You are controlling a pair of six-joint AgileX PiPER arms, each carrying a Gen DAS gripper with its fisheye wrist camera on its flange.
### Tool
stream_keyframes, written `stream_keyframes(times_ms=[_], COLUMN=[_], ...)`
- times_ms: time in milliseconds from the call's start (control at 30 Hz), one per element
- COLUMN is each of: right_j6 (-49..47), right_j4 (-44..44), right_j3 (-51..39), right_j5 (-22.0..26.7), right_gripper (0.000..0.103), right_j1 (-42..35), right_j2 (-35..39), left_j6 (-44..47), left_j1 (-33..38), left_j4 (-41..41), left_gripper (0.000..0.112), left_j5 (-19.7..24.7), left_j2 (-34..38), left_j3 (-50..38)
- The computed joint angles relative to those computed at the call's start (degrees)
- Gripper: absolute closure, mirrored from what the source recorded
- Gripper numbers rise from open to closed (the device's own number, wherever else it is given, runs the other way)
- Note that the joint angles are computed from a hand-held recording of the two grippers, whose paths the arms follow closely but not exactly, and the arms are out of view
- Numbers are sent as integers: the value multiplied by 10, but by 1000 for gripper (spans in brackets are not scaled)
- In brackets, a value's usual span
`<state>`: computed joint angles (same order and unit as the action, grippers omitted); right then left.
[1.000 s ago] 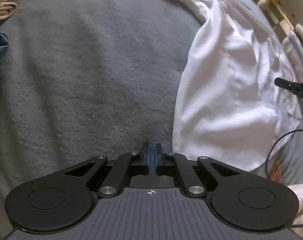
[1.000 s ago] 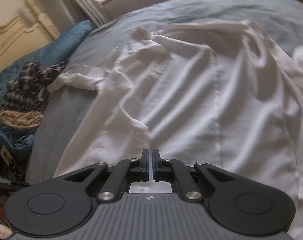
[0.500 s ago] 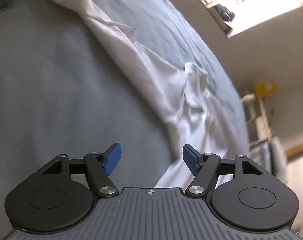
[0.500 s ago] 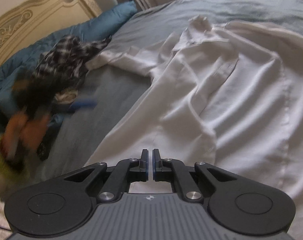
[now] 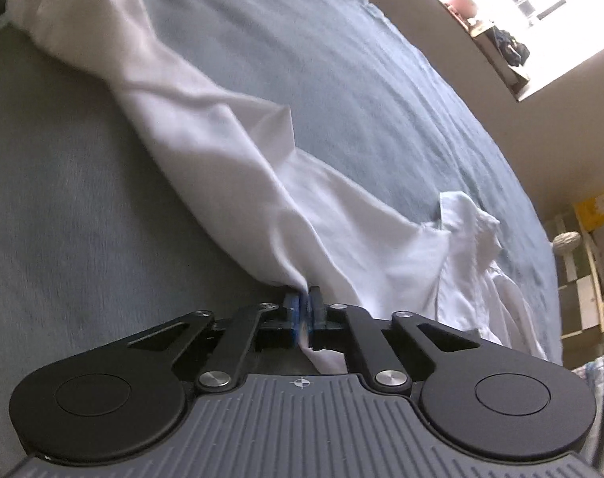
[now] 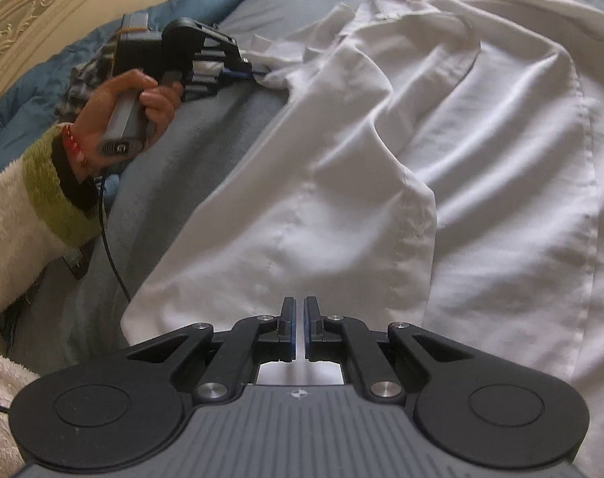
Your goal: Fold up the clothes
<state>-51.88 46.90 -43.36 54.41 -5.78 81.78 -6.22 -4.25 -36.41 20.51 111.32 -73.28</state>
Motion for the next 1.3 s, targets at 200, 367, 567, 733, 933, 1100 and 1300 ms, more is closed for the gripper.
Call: stream_keyframes(times_ms=[200,367,567,733,933,1100,1300], right_j6=[12,18,20,30,14,-5,-10], right_j4=[-19,-24,-36,-40,-31,-13,-6], right_j3=[-10,-17,-21,-27,-22,-10,0], right_j5=[2,5,6,5,6,-1,-13], right_gripper=[99,99,99,99,99,99,99], right_j1=[-6,-4,1,9,-2,-9,-9], right_j2=[27,42,47,49,47,44,37], left_j6=[78,78,144,165,127,214,314], left_j1=[19,36,57,85,101,145,143], left_j4=[-1,60,14,-26,89,42,0], left_gripper=[112,112,109,86,69,59,55], left_j5=[-20,26,44,119,188,270,364], left_j2=[13,62,92,69,-47,-182,-316], left_j3=[-48,-120,-134,-134,-69,46,222])
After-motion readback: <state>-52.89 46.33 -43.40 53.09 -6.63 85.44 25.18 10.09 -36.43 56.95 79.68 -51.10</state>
